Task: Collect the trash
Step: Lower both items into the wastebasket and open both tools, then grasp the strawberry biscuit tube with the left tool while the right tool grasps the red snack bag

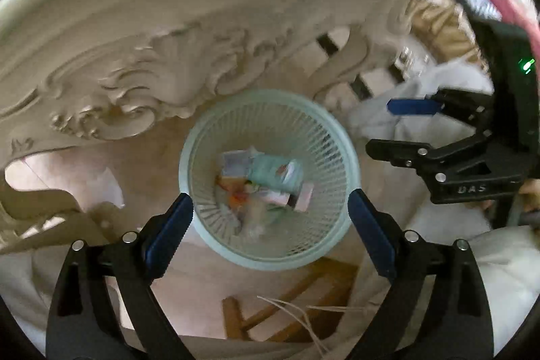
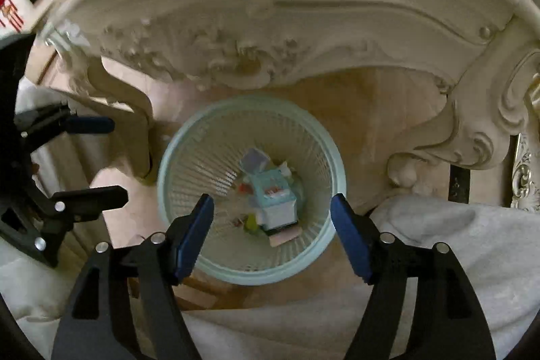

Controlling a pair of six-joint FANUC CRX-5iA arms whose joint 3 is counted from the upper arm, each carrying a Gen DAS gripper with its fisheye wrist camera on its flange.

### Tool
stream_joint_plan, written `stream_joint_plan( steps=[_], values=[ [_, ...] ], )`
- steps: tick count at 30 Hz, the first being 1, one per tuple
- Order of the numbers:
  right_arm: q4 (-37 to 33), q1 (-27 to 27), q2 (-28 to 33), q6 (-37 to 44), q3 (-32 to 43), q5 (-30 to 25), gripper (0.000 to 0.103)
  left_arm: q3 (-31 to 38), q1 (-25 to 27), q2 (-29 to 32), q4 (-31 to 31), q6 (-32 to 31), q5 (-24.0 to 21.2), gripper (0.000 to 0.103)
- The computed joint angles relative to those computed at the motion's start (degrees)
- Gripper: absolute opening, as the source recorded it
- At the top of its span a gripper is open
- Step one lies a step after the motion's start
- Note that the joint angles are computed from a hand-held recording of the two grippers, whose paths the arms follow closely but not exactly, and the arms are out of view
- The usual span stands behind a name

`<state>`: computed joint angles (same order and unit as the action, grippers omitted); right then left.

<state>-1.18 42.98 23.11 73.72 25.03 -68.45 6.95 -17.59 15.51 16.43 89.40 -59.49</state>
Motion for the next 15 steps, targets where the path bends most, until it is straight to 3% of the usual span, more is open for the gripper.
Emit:
stream_joint_plan(
  steps=[8, 12, 15],
  values=[
    [-3.22, -0.5, -5.62, 2.75, -0.83, 6.84, 0.069, 0.41, 2.28, -7.76, -3.05, 3.93, -0.11, 0.091],
    [0.82, 0.14, -2.45, 4.82, 5.97, 10.09, 0.072, 4.76, 4.99, -9.51, -6.22, 6.18, 0.74, 0.09],
    [3.57, 0.41, 2.56, 6.84, 13.95, 12.11, 0.072, 12.95, 7.91, -6.45, -11.58, 10.9, -0.98, 0.09]
  ],
)
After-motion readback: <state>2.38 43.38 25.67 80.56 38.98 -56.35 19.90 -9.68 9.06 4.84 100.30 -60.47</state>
